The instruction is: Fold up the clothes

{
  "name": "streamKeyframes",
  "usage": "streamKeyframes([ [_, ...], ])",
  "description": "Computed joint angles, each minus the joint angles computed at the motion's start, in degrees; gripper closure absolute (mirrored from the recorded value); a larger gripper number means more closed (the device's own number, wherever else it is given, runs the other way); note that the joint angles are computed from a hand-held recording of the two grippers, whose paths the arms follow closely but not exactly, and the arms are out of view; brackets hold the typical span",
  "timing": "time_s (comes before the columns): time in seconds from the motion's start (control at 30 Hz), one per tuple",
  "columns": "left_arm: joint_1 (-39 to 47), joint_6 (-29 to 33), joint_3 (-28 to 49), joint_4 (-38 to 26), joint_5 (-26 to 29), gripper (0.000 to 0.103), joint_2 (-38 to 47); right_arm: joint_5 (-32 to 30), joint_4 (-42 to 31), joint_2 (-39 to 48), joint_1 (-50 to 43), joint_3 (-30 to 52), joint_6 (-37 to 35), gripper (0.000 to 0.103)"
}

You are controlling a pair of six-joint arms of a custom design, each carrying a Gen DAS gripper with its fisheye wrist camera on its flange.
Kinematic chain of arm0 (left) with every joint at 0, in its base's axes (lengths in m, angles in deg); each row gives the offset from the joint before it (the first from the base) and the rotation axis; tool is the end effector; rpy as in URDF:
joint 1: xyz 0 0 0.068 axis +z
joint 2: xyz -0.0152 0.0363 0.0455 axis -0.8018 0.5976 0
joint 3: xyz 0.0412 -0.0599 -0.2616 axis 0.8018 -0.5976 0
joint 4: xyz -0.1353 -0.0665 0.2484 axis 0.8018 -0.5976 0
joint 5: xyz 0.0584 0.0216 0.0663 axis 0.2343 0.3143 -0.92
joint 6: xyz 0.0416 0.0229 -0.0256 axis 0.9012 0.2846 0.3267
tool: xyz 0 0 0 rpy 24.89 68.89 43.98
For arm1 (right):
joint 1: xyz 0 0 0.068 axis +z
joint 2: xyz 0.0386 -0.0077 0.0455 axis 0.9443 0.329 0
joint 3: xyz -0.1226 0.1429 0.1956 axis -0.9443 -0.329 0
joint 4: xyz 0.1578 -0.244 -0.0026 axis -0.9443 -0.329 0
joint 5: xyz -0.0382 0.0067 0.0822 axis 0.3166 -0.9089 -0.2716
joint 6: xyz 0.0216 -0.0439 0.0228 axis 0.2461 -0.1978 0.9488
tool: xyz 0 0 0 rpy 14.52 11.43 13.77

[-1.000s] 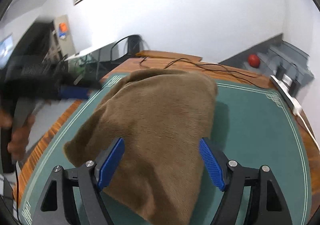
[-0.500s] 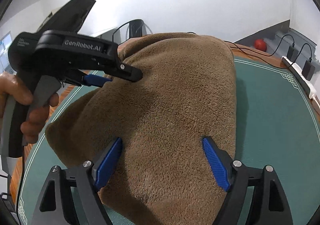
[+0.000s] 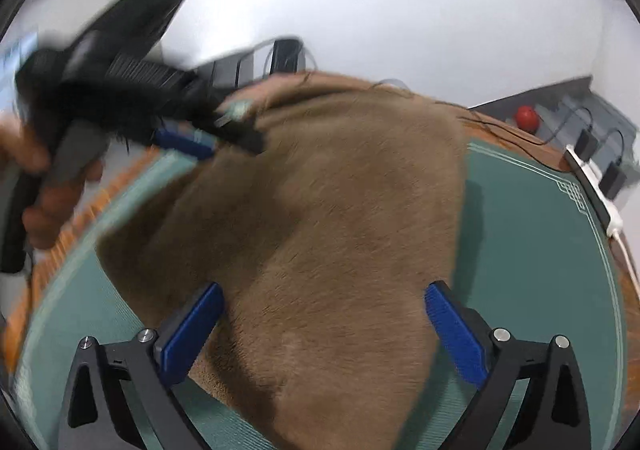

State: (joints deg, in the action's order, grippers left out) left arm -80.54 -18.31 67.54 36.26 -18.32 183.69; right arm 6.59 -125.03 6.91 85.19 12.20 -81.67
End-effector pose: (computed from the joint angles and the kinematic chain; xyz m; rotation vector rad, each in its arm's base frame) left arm 0.3528 -0.1923 0.2933 0.2189 2.6431 -0.6522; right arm 0.2200 0.0585 0.2740 -0.3207 2.3493 0.1848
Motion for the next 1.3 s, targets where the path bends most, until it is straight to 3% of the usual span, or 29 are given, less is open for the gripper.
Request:
streamKeyframes([
  [0.1, 3.3, -0.5, -2.2, 1.6, 4.2, 0.021, -1.8, -12.9, -1.7, 1.7, -11.8, 3.4, 1.2, 0.001],
  [0.2, 6.1, -1.3, -2.6, 1.9, 8.7, 0.021, -0.1, -24.9, -4.7, 10.0, -22.0, 8.5, 2.1, 0.001],
  [0.47, 9.5, -1.8, -4.8, 6.6, 20.6, 0.021, 5.7, -38.5, -8.9, 30.4, -30.6, 18.4, 6.1, 0.001],
  [0.57, 10.1, -0.8, -4.5, 7.1, 19.7, 0.021, 6.8, -43.3, -7.5, 34.6, -31.1, 19.3, 7.3, 0.001],
  [0.9, 9.8, 3.5, -5.6, 9.3, 15.6, 0.020, 7.1, -44.9, -3.6, 39.8, -28.9, 20.7, 9.7, 0.001],
  [1.1, 14.0, -4.5, -10.3, 16.8, 28.8, 0.017, 9.0, -49.5, -1.3, 43.3, -28.4, 21.5, 11.7, 0.001],
  [1.3, 15.8, -6.8, -12.5, 21.0, 35.8, 0.017, 9.7, -52.3, -0.8, 45.3, -27.2, 22.8, 11.1, 0.001],
])
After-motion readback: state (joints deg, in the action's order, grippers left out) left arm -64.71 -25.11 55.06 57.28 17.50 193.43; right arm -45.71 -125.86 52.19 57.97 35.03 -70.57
